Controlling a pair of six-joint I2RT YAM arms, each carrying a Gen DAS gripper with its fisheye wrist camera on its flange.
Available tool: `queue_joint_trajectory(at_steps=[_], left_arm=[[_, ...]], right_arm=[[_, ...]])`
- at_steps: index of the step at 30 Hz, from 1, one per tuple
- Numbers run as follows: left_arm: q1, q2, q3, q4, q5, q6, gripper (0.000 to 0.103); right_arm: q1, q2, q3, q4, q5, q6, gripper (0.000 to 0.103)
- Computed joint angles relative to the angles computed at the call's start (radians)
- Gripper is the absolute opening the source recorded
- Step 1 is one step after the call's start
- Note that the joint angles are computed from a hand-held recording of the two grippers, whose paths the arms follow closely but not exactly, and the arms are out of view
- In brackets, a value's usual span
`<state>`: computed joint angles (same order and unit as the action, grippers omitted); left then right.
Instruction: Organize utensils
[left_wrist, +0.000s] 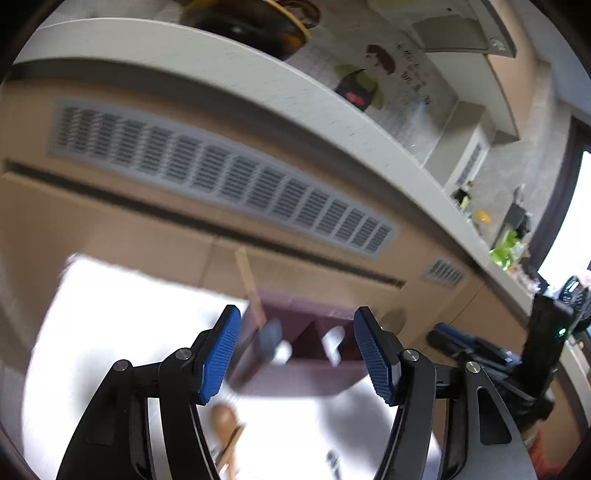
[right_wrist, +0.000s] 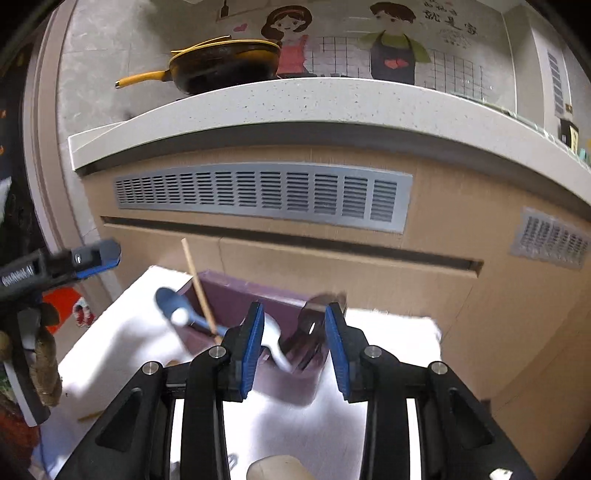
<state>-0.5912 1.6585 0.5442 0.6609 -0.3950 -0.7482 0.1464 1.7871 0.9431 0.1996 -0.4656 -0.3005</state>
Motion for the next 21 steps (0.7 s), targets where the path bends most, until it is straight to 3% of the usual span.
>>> queue_joint_trajectory(at_steps=[5,10,14,21], left_arm=[[-0.097,0.039,-0.085,-0.081,-0.131,-0.128,0.073],[-0.201,0.168,-0.124,-0.105,-0.151,-0.259,0.073],[-0.249,0.223,-0.177,-0.05,-0.169,-0.342,0.073],[-0.251,0.283,-0.228,0.057,-0.147,-0.402,0.073]], right_arm=[[0.017,-0.052,-0.137,-0.082,-0.019,-0.123,0.032],[0.059,0.071,-0.192,-0.196,-0.046,-0.229,0.032],[0.142,0.117,-0.287,-0.098,0.022,-0.308,0.032],[0.236,0.201,-0.283,0.029,0.129,-0.271,0.032]])
